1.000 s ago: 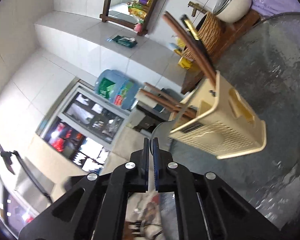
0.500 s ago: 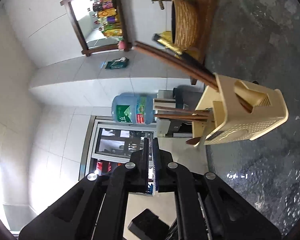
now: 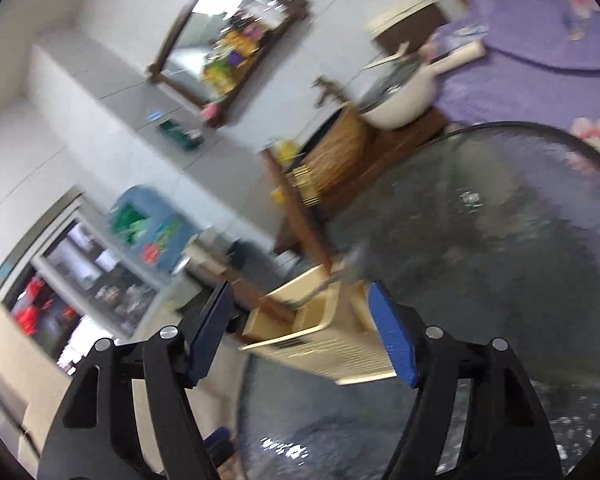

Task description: Organize utensils

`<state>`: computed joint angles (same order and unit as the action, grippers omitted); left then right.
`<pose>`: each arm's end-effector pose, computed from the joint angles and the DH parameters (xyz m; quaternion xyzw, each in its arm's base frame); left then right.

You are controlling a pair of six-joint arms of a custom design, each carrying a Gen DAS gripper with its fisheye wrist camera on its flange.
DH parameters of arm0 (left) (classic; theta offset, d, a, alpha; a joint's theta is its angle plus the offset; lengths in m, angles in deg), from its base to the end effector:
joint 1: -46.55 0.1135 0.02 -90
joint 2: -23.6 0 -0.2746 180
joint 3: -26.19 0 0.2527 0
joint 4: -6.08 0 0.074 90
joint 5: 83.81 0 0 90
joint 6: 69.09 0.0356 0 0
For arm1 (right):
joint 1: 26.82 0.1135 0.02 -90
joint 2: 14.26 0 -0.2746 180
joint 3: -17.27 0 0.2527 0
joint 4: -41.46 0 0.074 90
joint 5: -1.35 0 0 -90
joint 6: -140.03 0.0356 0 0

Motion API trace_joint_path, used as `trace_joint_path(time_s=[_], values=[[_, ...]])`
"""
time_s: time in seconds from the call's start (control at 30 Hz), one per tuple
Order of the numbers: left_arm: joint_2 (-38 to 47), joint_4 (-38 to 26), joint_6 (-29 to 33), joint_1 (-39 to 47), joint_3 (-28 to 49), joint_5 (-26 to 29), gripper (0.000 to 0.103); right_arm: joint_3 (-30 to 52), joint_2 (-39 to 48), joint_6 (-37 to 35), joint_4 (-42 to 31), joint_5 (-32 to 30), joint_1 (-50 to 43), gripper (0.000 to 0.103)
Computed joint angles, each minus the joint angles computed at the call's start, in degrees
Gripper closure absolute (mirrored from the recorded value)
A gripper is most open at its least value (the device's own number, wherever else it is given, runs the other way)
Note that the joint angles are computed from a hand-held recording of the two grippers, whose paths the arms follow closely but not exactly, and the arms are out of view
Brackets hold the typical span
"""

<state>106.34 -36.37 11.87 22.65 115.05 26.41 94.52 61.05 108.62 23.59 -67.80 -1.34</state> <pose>0.2904 -0.1421 0.3492 0.1922 0.8608 -0.2762 0.3818 0.2818 0.1202 0.3582 0.3282 0.7215 0.2894 0.5367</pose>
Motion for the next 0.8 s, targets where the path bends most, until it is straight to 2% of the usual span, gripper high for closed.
trace_joint_path(time_s=[0.07, 0.23, 0.27, 0.33, 0.37, 0.47, 0.63, 0.77, 0.8], values=[[0.08, -0.04, 0.1, -0.37, -0.05, -0.18, 0.034, 0.7, 1.22, -0.58, -1.71, -0.72, -1.64, 0.043], [-0.21, -0.2, 0.31, -0.39, -0.52, -0.45, 0.034, 3.6, 5.2, -2.83, -2.76, -0.46, -3.55, 0.052], [-0.42, -0.16, 0.32, -0.16, -0.89, -0.35, 0.034, 4.47, 6.15, -3.5, -3.05, -0.88, -4.02, 0.057], [-0.63, -0.16, 0.34, 0.27, -1.43, -0.18, 0.034, 6.85, 8.19, -4.73, -4.28, -1.28, -4.18, 0.075], [-0.66, -0.24, 0.36, 0.42, -1.53, -0.13, 0.034, 8.94, 9.59, -6.25, -6.18, -0.62, -4.03, 0.087], [-0.7, -0.15, 0.21, 1.02, -2.27, 0.4, 0.034, 14.26, 12.07, -12.86, -12.13, 6.66, -1.65, 0.097], [-0.91, 0.16, 0.3, 1.02, -3.44, 1.2, 0.034, 22.16, 14.11, -25.02, -17.26, 15.79, 2.8, 0.098], [-1.24, 0.14, 0.42, 1.21, -4.06, 1.68, 0.034, 31.03, 16.45, -35.75, -21.45, 22.32, 6.16, 0.098], [-1.43, 0.21, 0.45, 1.37, -4.26, 1.71, 0.034, 35.14, 17.93, -39.77, -24.47, 24.28, 7.11, 0.098]])
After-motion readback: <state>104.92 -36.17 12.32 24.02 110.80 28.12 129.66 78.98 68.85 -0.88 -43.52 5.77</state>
